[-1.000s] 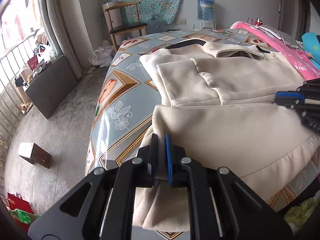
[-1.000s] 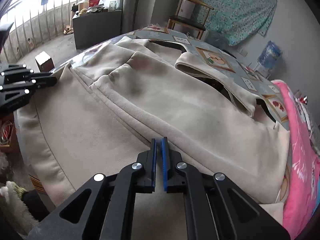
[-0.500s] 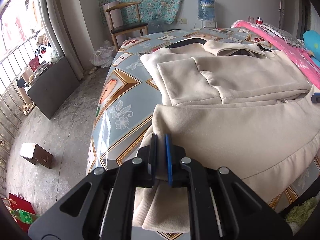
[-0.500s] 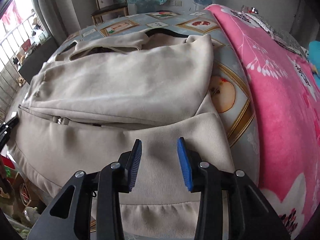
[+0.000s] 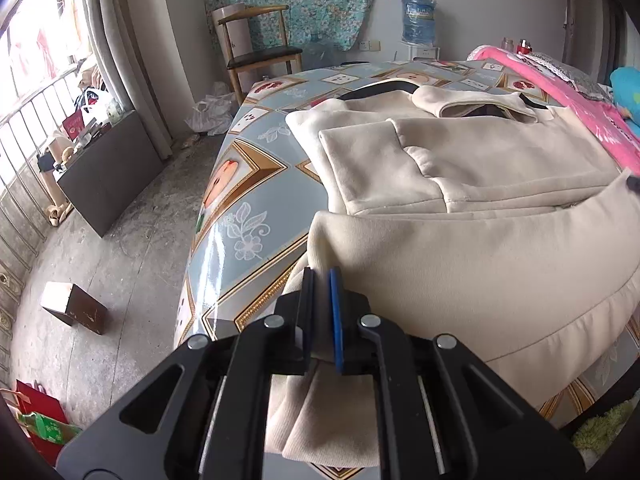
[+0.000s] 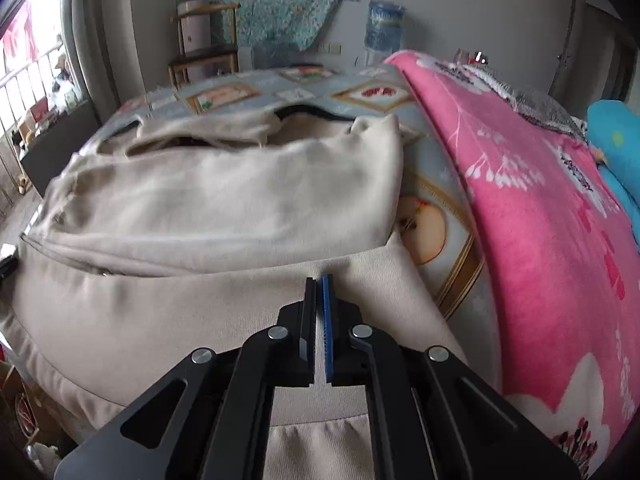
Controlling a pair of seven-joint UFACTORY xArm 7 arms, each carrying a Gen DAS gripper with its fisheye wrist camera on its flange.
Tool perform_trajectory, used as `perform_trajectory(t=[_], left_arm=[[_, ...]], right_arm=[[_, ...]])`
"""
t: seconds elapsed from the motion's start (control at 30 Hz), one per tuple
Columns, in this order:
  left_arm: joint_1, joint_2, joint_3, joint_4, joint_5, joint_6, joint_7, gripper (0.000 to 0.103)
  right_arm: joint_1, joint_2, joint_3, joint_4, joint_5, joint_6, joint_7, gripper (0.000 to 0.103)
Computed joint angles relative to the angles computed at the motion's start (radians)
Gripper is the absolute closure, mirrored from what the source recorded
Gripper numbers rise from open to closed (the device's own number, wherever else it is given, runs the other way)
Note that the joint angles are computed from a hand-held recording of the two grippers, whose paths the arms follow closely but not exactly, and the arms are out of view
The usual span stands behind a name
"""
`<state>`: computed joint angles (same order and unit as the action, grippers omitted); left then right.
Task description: Fold large clothes
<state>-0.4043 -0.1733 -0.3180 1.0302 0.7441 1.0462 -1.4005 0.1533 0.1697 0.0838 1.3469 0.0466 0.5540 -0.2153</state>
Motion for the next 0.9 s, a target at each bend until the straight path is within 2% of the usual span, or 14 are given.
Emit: perform_trajectory(t=[0.07, 0.13, 0.17, 0.2, 0.27, 0.4, 0.47, 0.53, 0.6, 0.7, 0.83, 0.9], left_arm=[[0.0, -0.01, 0.004, -0.007, -0.008, -0.013, 0.007, 0.095], [0.002, -0.033, 0.009, -0.025, -0.025, -0.04, 0.017, 0.094], [0.005, -0.048, 0.012, -0.036, -0.037, -0.062, 0.023, 0.094], [0.01, -0.059, 0.013, -0.045, -0.045, -0.083, 0.026, 0.094], [0.023, -0.079, 0.018, -0.065, -0.071, -0.127, 0.04, 0.093], [0.052, -0.08, 0.02, -0.079, -0.132, -0.165, 0.052, 0.091], [0.064, -0.08, 0.016, -0.086, -0.143, -0.181, 0.039, 0.09], [0.073, -0.086, 0.012, -0.092, -0.149, -0.192, 0.027, 0.09], [0.079, -0.094, 0.009, -0.102, -0.152, -0.208, 0.021, 0.09], [0.091, -0.115, 0.013, -0.128, -0.169, -0.253, 0.01, 0.089], [0.119, -0.129, 0.004, -0.157, -0.176, -0.3, -0.026, 0.088], [0.131, -0.131, -0.009, -0.163, -0.162, -0.308, -0.056, 0.09]], right_arm=[[0.008, -0.004, -0.004, -0.012, -0.026, 0.007, 0.024, 0.099], [-0.001, -0.033, 0.004, -0.016, 0.016, 0.023, 0.004, 0.095], [-0.009, -0.051, 0.009, -0.017, 0.057, 0.03, -0.022, 0.088], [-0.019, -0.066, 0.018, -0.014, 0.125, 0.048, -0.068, 0.072], [-0.029, -0.085, 0.032, 0.004, 0.263, 0.101, -0.166, 0.058], [-0.018, -0.062, 0.061, 0.09, 0.55, 0.28, -0.368, 0.055], [-0.011, -0.017, 0.073, 0.151, 0.646, 0.381, -0.389, 0.055], [-0.011, 0.056, 0.092, 0.244, 0.724, 0.531, -0.383, 0.055], [0.003, 0.107, 0.114, 0.309, 0.736, 0.625, -0.387, 0.055], [0.029, 0.164, 0.133, 0.371, 0.717, 0.703, -0.374, 0.055], [0.088, 0.221, 0.135, 0.405, 0.614, 0.699, -0.326, 0.055], [0.139, 0.235, 0.108, 0.412, 0.508, 0.67, -0.264, 0.056]])
